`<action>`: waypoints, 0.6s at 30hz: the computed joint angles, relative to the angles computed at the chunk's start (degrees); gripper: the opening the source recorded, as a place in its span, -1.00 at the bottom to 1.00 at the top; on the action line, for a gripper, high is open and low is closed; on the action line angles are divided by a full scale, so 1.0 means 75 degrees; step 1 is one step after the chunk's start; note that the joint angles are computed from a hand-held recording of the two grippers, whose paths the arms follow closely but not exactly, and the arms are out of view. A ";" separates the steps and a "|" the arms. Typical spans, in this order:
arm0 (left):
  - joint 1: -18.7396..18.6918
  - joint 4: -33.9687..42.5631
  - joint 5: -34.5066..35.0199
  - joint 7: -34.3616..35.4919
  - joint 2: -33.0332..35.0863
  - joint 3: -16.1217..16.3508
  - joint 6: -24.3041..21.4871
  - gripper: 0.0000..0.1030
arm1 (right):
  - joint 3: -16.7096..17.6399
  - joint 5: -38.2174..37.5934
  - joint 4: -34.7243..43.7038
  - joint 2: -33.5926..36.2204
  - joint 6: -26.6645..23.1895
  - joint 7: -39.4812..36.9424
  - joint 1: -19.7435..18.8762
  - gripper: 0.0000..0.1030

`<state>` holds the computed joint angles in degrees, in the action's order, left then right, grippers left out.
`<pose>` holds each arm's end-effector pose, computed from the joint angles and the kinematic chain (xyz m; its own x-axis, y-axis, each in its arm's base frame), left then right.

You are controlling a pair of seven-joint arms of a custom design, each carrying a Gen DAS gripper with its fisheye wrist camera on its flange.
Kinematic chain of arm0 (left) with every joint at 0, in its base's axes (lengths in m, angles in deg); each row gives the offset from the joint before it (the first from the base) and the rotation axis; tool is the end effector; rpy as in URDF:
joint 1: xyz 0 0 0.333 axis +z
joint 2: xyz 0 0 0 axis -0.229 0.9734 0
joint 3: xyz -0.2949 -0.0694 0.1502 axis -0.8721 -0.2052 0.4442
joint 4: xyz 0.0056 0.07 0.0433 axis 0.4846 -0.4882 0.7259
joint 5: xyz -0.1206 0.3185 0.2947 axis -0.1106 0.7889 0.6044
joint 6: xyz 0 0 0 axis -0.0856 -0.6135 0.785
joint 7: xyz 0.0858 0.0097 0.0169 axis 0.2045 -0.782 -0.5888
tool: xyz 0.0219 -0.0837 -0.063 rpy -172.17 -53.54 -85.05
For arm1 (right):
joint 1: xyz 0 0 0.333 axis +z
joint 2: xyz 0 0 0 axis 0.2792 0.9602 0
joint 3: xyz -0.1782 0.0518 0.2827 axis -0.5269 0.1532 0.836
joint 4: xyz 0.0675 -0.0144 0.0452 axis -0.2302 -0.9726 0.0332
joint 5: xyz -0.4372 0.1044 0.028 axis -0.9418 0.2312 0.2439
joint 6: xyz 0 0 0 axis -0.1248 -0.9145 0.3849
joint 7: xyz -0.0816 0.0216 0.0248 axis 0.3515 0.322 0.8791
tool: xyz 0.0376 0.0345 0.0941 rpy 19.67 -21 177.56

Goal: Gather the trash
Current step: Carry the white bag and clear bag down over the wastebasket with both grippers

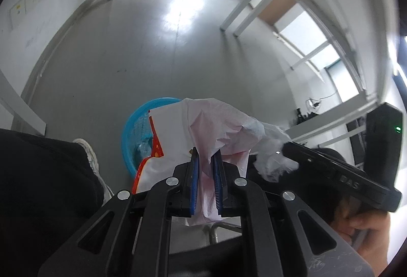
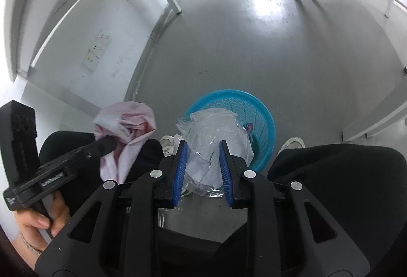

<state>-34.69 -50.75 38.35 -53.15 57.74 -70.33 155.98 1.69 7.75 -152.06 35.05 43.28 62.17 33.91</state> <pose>0.4701 -0.3715 0.4727 0.1905 -0.8489 0.4930 -0.8345 -0.4045 -0.3741 0.5999 0.2646 0.5171 0.4235 -0.8256 -0.3728 -0.8840 -0.2865 -0.3695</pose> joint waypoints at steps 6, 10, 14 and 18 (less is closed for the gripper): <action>0.0186 0.0388 -0.0501 0.0068 0.0709 0.0140 -0.0047 -0.81 | 0.0004 -0.0223 0.0578 0.0712 -0.0265 0.0576 0.0007 -0.53; 0.0296 0.0708 -0.0516 0.0064 0.1054 0.0121 -0.0324 -0.81 | 0.0043 -0.0651 0.1058 0.1270 -0.0440 0.0982 0.0097 -0.53; 0.0417 0.0960 -0.0818 0.0289 0.1380 0.0081 -0.0371 -0.81 | 0.0062 -0.0823 0.1655 0.1869 -0.0761 0.1340 0.0130 -0.52; 0.0511 0.1253 -0.1068 0.0464 0.1747 0.0029 -0.0553 -0.81 | 0.0047 -0.0981 0.2228 0.2435 -0.1122 0.1640 0.0145 -0.52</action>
<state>-30.85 -41.35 30.34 -49.67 70.84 -70.11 151.83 2.04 0.39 -135.35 53.31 34.86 74.47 35.00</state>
